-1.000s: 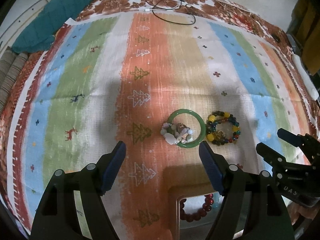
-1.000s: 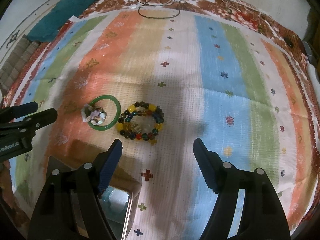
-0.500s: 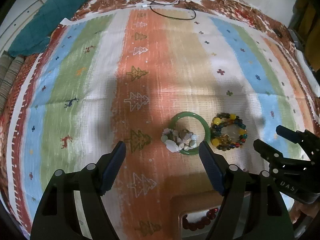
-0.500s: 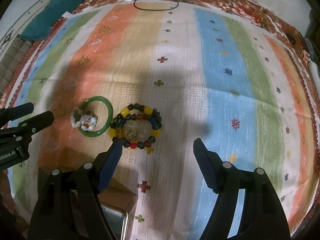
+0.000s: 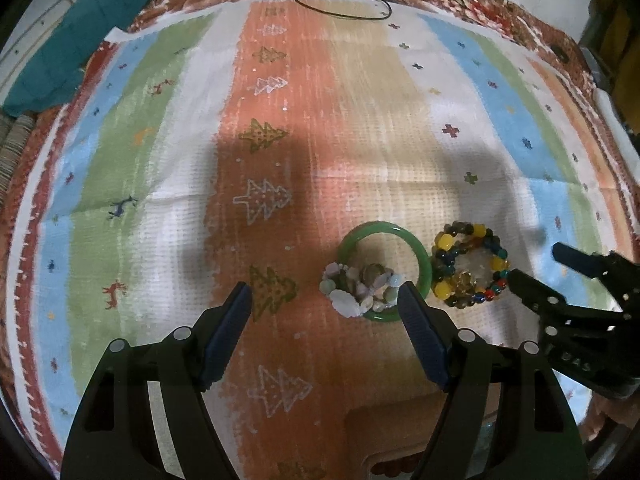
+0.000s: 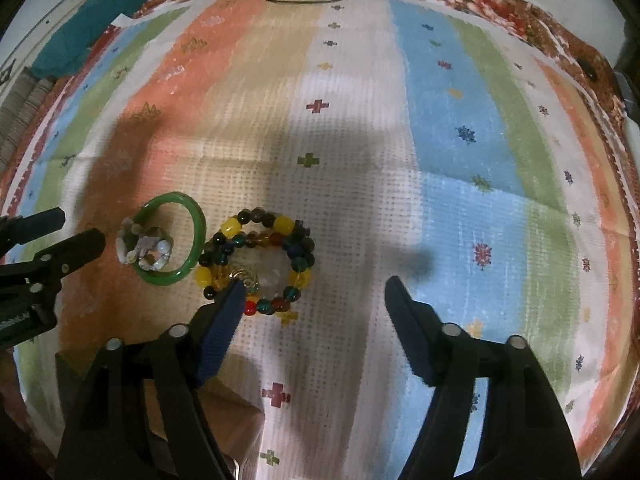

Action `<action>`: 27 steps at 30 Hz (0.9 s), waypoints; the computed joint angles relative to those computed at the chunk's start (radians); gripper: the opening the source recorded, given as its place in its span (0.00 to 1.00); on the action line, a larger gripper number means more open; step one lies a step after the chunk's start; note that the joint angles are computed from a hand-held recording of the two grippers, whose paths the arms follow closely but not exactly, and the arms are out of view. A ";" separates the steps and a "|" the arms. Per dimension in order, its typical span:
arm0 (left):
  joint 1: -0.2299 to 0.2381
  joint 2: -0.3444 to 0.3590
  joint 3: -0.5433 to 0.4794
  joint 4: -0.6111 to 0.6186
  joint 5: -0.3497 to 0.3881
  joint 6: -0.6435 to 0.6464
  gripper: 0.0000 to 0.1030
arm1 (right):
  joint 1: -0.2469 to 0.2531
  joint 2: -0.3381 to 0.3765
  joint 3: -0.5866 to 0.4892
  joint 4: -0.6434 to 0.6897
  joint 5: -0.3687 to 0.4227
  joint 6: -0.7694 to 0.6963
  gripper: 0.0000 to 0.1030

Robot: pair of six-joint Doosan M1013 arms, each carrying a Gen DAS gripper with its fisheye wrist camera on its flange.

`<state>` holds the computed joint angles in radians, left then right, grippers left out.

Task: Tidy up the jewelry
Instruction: 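Grasp the white stone bracelet with the left gripper while the right gripper grasps the multicolour bead bracelet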

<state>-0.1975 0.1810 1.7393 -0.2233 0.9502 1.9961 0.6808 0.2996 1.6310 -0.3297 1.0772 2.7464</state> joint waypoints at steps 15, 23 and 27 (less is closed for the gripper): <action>-0.012 0.054 -0.019 0.018 0.028 -0.006 0.63 | -0.038 0.024 0.002 0.087 -0.041 -0.091 0.26; -0.003 0.073 -0.026 -0.028 0.079 0.013 0.28 | -0.040 0.033 -0.006 0.095 -0.044 -0.130 0.13; -0.010 0.065 -0.018 -0.014 0.070 0.018 0.15 | -0.037 0.034 -0.007 0.083 -0.040 -0.132 0.12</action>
<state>-0.2080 0.2463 1.7216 -0.2376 1.0205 2.0138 0.6443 0.3334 1.6238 -0.2466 1.0369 2.6147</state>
